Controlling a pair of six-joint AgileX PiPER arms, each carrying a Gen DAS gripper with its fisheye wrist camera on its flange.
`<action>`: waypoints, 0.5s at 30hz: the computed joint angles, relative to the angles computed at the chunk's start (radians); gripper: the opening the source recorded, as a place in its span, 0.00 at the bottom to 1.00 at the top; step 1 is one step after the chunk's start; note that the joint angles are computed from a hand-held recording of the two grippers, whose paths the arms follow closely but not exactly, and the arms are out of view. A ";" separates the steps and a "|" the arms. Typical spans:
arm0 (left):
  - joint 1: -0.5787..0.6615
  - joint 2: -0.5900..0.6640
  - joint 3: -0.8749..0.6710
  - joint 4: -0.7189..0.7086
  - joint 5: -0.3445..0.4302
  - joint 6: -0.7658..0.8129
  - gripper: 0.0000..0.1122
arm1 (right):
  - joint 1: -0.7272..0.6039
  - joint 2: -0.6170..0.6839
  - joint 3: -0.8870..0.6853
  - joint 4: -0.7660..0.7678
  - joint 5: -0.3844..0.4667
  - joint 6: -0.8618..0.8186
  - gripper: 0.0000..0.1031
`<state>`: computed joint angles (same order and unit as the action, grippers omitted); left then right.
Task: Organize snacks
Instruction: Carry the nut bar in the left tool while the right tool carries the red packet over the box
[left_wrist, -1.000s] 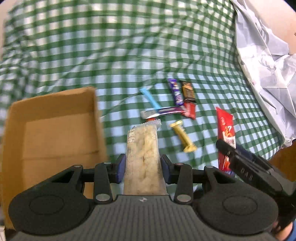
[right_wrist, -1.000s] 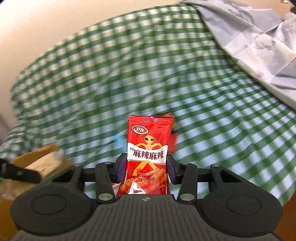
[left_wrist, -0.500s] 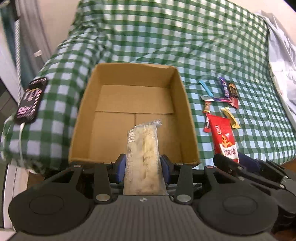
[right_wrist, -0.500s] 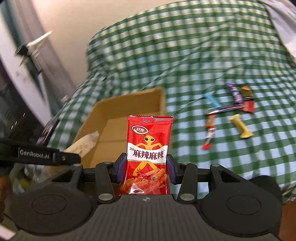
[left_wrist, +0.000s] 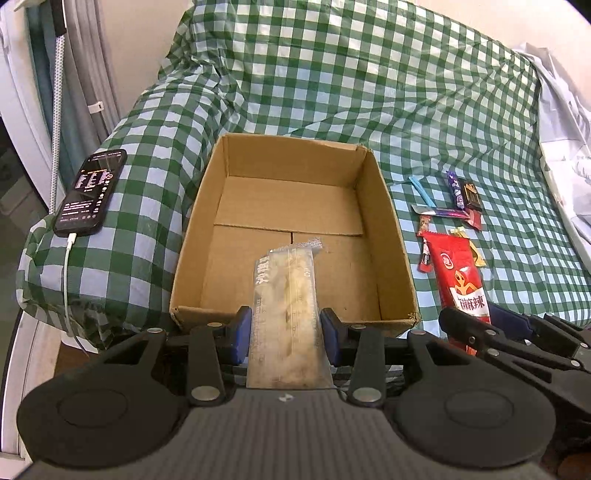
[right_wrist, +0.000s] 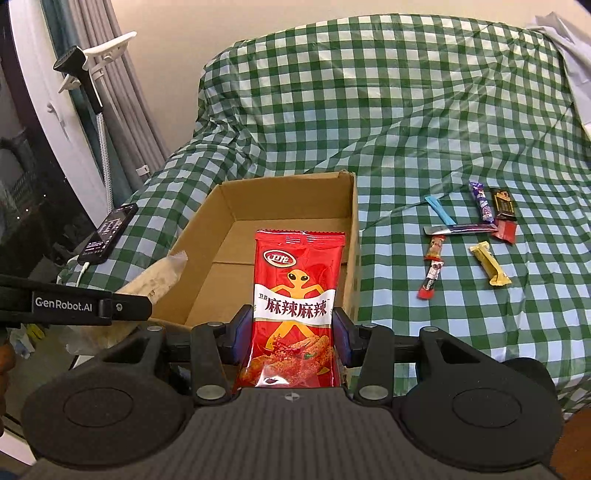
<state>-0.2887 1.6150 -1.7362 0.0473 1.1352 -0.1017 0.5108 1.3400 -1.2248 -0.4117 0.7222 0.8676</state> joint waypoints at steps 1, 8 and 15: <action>0.000 0.001 -0.001 0.001 0.001 -0.001 0.39 | 0.003 0.003 -0.007 -0.001 0.008 0.000 0.45; 0.003 0.025 -0.018 0.005 0.006 -0.008 0.39 | -0.023 0.014 -0.012 0.044 0.007 -0.058 0.45; 0.032 0.085 -0.092 -0.007 0.025 0.011 0.39 | -0.048 0.048 -0.044 0.076 0.007 -0.120 0.45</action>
<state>-0.2569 1.7000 -1.8280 0.0403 1.1606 -0.0910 0.4627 1.3877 -1.2684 -0.3355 0.7290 0.7475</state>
